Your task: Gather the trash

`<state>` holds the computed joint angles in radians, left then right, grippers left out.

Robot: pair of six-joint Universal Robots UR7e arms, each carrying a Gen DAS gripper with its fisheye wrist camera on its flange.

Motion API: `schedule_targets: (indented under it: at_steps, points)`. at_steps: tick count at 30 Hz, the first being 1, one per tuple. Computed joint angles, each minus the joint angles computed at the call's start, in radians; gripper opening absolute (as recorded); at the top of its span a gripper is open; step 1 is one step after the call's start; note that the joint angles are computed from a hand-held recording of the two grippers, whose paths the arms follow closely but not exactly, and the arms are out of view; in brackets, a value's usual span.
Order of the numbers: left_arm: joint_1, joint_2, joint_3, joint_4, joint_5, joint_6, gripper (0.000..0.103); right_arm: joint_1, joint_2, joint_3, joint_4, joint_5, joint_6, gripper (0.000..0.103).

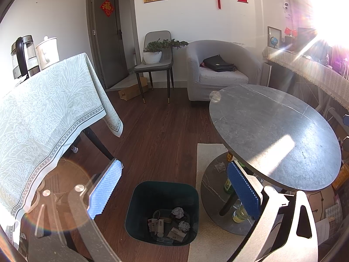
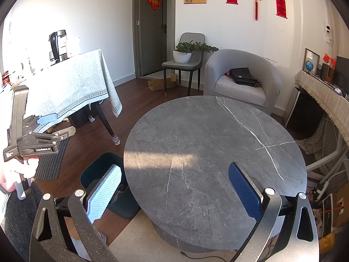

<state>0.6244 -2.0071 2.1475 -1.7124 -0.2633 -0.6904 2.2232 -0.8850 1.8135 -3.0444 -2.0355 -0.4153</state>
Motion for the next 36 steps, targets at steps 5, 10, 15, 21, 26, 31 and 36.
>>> schedule_targets:
  at_steps: [5,10,15,21,26,31,36]
  points:
    - [-0.001,0.0,0.0,0.003,0.001,-0.001,0.099,0.001,0.0,-0.001,0.001,0.0,0.0,0.1]
    - [-0.003,0.0,-0.001,0.011,0.004,-0.007,0.099,0.001,0.0,0.0,-0.001,0.001,-0.002,0.1]
    - [-0.001,0.002,-0.003,0.017,0.002,-0.012,0.099,-0.001,-0.002,0.002,-0.003,0.003,-0.006,0.1]
    - [0.0,0.002,-0.001,0.008,0.0,-0.003,0.099,-0.002,-0.002,0.002,-0.003,0.003,-0.008,0.1]
    - [-0.001,0.006,-0.003,0.008,0.0,-0.005,0.099,-0.001,-0.002,0.002,-0.002,0.003,-0.007,0.1]
    - [-0.002,0.005,-0.003,0.011,-0.001,-0.006,0.099,-0.002,-0.002,0.002,-0.003,0.003,-0.008,0.1]
    - [-0.002,0.006,-0.004,0.014,-0.001,-0.01,0.099,-0.001,-0.002,0.001,-0.001,0.002,-0.007,0.1]
